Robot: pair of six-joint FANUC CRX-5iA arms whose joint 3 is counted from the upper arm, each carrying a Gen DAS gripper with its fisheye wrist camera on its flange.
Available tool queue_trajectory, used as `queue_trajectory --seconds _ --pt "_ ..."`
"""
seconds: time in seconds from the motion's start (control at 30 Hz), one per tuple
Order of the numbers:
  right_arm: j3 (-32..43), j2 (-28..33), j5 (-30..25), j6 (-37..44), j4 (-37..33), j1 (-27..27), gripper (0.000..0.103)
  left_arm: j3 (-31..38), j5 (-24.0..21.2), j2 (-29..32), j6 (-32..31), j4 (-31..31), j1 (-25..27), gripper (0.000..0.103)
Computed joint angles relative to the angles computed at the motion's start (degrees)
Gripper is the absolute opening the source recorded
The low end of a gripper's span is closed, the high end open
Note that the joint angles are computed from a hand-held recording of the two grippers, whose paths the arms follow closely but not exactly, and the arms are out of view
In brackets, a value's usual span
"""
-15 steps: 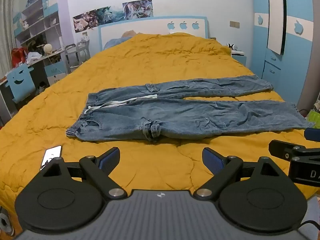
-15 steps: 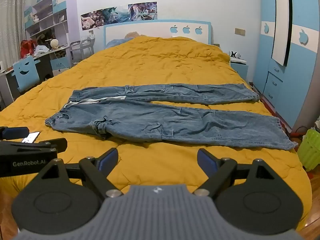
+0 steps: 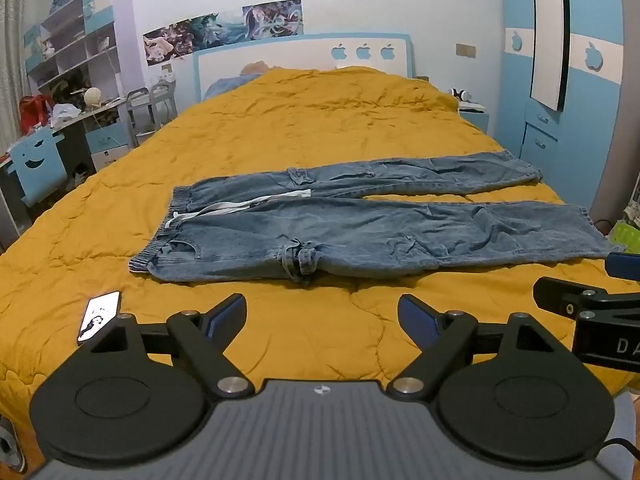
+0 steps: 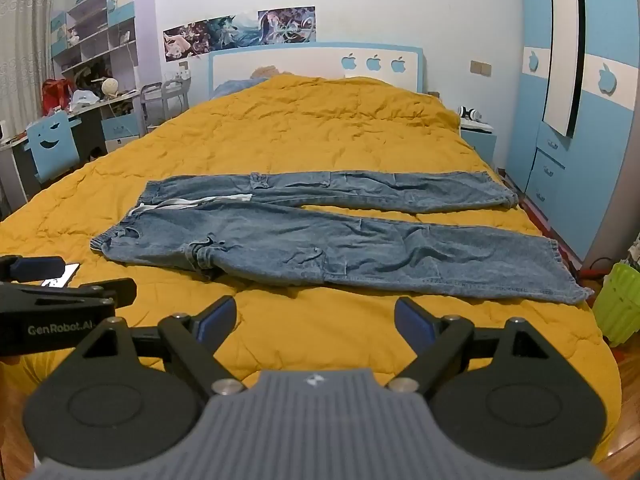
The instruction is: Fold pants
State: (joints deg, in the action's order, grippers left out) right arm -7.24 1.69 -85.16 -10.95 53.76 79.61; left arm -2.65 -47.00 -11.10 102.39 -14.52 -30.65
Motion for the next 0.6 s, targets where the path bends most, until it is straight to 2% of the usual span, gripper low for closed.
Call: queue_trajectory --seconds 0.6 --pt "0.5 0.5 -0.7 0.4 0.0 0.4 0.082 -0.1 0.0 -0.2 -0.3 0.7 0.1 0.100"
